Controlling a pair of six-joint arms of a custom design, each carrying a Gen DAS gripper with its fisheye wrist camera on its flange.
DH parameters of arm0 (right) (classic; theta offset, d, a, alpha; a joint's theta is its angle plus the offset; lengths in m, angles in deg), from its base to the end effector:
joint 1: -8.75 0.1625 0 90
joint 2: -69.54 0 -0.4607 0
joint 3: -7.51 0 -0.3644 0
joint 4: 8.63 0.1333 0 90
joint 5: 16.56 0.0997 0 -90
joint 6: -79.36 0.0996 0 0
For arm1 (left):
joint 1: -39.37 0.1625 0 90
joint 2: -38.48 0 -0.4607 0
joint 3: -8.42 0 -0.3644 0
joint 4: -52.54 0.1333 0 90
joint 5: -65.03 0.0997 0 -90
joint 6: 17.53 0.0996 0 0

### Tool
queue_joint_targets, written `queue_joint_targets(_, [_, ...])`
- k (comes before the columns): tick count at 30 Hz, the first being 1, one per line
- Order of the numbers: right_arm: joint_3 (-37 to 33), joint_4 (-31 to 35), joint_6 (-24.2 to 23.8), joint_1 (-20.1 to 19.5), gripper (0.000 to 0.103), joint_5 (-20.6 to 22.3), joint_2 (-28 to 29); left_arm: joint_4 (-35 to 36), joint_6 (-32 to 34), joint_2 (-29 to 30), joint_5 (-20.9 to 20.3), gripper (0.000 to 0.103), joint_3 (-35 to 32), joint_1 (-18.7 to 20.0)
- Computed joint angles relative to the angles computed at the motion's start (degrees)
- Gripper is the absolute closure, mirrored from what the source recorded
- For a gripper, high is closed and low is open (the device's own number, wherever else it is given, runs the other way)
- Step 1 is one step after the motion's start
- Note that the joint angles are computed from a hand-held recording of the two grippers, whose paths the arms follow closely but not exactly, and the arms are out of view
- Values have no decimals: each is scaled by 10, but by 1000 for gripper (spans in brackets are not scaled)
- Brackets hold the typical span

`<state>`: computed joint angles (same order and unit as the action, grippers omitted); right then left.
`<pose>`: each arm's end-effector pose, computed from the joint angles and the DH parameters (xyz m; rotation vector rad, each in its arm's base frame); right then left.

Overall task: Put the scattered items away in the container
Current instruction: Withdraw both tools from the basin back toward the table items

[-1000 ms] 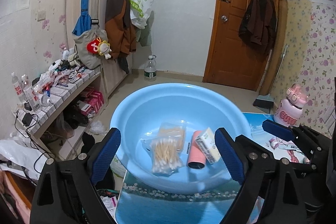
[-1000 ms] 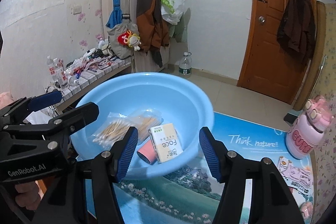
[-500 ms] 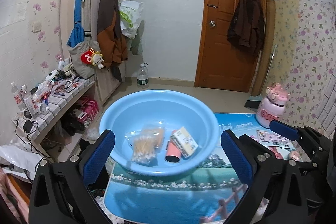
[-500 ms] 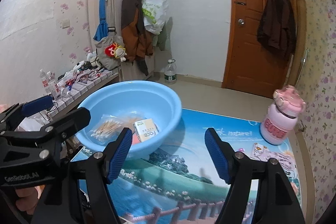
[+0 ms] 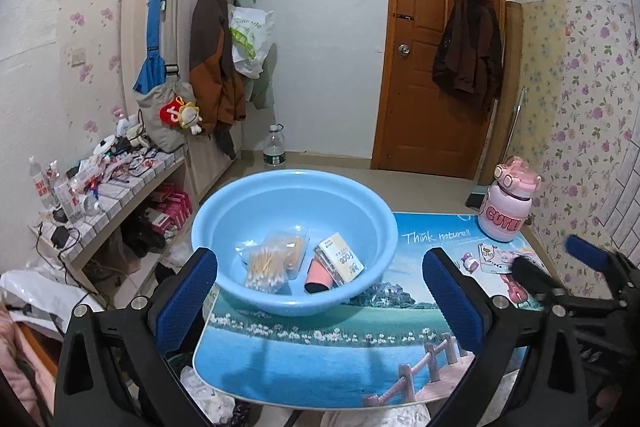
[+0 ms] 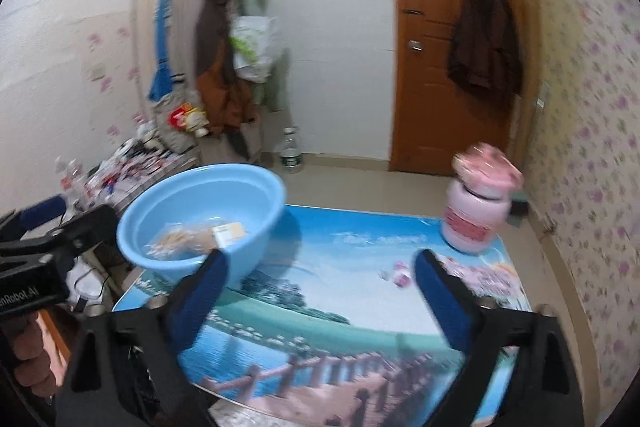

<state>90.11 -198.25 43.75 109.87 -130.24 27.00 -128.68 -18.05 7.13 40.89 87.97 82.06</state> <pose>0.2357 -0.7155 0.2792 0.6534 -2.2024 1.1741 -0.3897 -0.6645 0.1688 0.3313 2.0738 -1.2674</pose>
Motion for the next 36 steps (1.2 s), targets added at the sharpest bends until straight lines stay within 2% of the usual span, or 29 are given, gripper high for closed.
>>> queue_joint_targets(4, [26, -24, 21, -11, 1, -5, -25, -2, -4, 6, -3, 0, 4, -7])
queue_joint_targets(12, [48, -57, 11, -17, 0, -14, -51, 20, -9, 25, -19, 0, -14, -16])
queue_joint_targets(21, [46, -42, 26, -17, 0, -37, -58, 33, -11, 33, -26, 0, -26, -20])
queue_joint_targets(36, [41, -29, 34, -31, 0, -39, -53, 56, -19, 41, -35, 0, -34, -19])
